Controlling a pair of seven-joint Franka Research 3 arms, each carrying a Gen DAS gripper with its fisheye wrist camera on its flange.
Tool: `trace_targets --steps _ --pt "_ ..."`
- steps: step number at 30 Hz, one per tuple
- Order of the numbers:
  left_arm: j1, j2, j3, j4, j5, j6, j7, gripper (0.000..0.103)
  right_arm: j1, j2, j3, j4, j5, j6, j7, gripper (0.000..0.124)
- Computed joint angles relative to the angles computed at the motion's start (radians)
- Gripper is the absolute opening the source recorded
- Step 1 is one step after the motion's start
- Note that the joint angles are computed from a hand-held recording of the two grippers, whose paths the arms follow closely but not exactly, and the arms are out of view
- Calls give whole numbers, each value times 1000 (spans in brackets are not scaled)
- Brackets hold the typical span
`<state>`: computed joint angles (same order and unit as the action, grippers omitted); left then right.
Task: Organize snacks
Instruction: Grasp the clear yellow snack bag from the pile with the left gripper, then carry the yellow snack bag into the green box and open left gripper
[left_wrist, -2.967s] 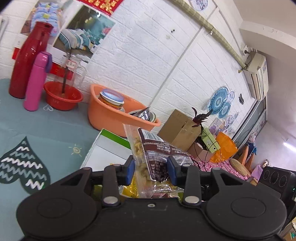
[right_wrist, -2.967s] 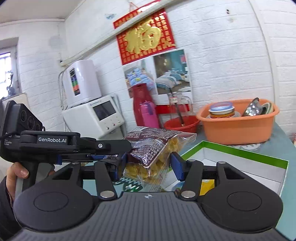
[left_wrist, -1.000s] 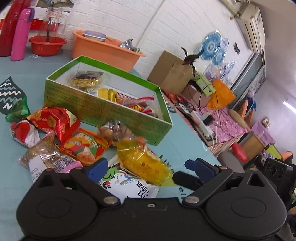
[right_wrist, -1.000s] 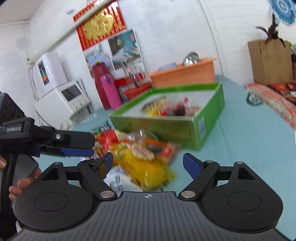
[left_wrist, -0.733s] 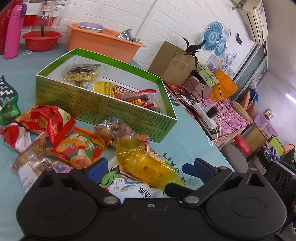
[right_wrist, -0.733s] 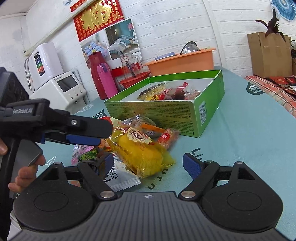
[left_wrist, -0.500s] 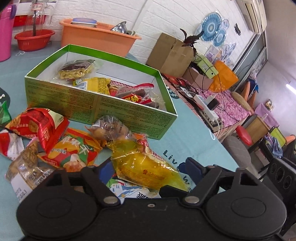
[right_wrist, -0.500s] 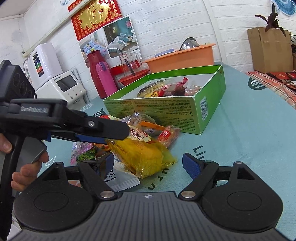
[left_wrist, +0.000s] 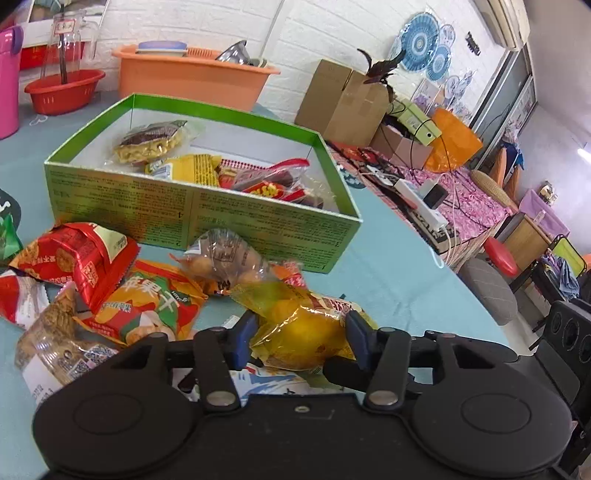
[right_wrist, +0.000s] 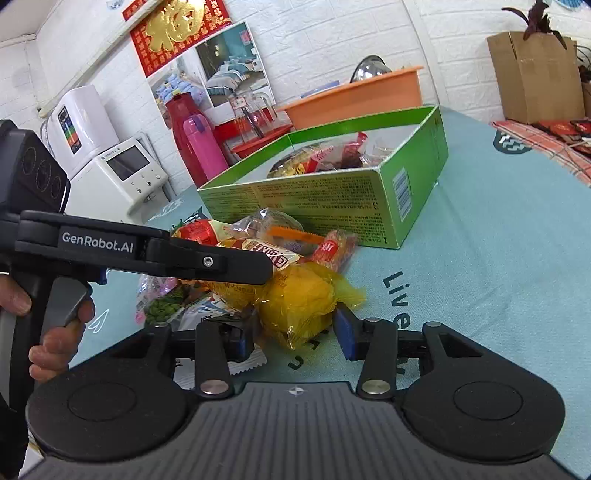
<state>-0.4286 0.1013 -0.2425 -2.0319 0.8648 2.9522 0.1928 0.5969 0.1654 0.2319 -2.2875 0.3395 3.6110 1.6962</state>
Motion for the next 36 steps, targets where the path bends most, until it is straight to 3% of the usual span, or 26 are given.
trace_targets --steps 7,13,18,22,26,33,36 --pt "8 -76 -6 2 244 2 -206 74 56 -58 -11 -7 106 45 -180 68" --pt "56 -107 -26 39 387 -30 -300 74 28 -26 -9 82 31 58 -211 68" --pt "107 -103 -12 67 458 0 -376 74 -5 51 -8 220 -46 26 -206 68" --pt "141 -77 10 99 478 25 -386 74 -31 132 -2 342 -103 -12 -178 66" --pt "162 -33 37 130 489 60 -390 74 17 210 -49 467 -44 -67 -238 65" --pt "173 38 85 147 331 113 -242 74 68 322 -119 645 37 -208 -282 64" --pt "166 57 103 154 277 111 -184 74 117 360 -184 708 60 -261 -278 64"
